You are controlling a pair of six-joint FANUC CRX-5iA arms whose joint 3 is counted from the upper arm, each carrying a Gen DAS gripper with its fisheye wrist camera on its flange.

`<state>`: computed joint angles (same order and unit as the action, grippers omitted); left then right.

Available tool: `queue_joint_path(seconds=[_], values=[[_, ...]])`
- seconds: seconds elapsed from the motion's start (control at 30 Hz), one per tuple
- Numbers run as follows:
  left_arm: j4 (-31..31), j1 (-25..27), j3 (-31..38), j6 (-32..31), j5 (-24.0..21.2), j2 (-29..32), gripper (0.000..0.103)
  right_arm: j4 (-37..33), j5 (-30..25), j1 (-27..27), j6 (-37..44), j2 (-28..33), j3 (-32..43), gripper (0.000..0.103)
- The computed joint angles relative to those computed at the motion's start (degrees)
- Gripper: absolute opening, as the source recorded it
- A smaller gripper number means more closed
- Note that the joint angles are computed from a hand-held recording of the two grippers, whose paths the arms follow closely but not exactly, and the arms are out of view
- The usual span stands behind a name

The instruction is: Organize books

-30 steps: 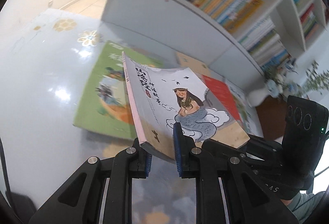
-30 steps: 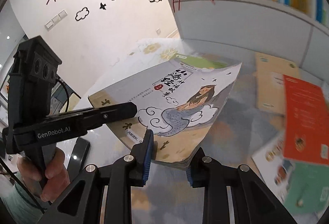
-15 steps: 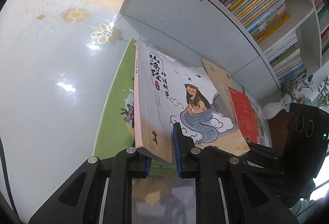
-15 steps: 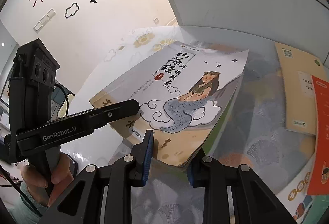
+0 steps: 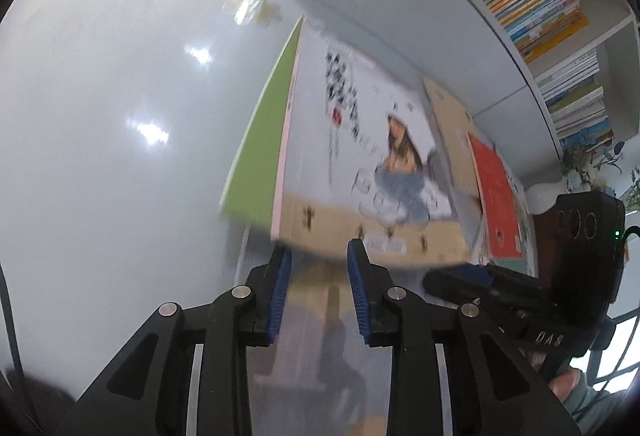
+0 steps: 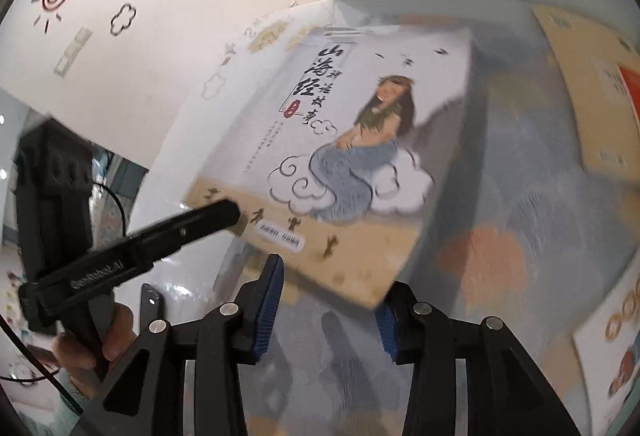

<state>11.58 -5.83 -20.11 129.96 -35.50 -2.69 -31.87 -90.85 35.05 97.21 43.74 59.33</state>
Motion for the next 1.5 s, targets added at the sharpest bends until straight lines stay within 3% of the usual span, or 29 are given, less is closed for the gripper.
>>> queue_joint_path(seconds=[0.07,0.2,0.33,0.5,0.6,0.77,1.0,1.07,1.13,1.33,1.5], values=[[1.6,-0.9,-1.9,-0.3,1.1,-1.5,0.026,1.1,0.1,-0.5,-0.1,-2.0,-3.1,0.050],[-2.0,-4.3,0.9,3.3,-1.2,-1.7,0.026,-0.4,-0.5,-3.0,-0.5,-6.8,-11.1,0.050],[0.6,-7.4,3.6,1.0,-0.3,0.1,0.026,-2.0,-1.1,-6.1,-1.5,-13.2,-21.1,0.050],[-6.4,-14.1,17.4,2.3,-8.1,7.4,0.026,-4.3,-0.4,-10.7,-2.7,-20.8,-32.2,0.051],[-9.9,-18.5,27.1,2.1,-13.5,12.8,0.027,-5.6,-0.8,-13.8,-2.6,-23.1,-35.0,0.052],[-12.4,-23.3,38.7,3.1,-20.0,19.3,0.031,-7.7,-1.1,-18.9,-0.4,-24.2,-34.5,0.054],[-12.4,-25.4,49.0,6.8,-22.9,26.0,0.046,-9.6,-3.8,-26.1,0.0,-23.4,-31.5,0.055],[-13.4,-25.8,51.8,9.1,-23.1,27.5,0.066,-10.7,-4.9,-28.5,-0.2,-22.4,-29.7,0.055],[-14.8,-26.3,54.1,11.0,-22.4,28.5,0.072,-11.0,-5.6,-30.3,0.6,-21.2,-27.2,0.055],[-18.5,-26.4,68.1,9.6,-31.6,36.1,0.073,-10.6,-5.9,-33.5,0.2,-16.2,-18.4,0.055],[-20.0,-25.0,82.7,2.6,-40.3,43.9,0.073,-10.0,-4.8,-33.2,-1.4,-10.7,-8.5,0.055]])
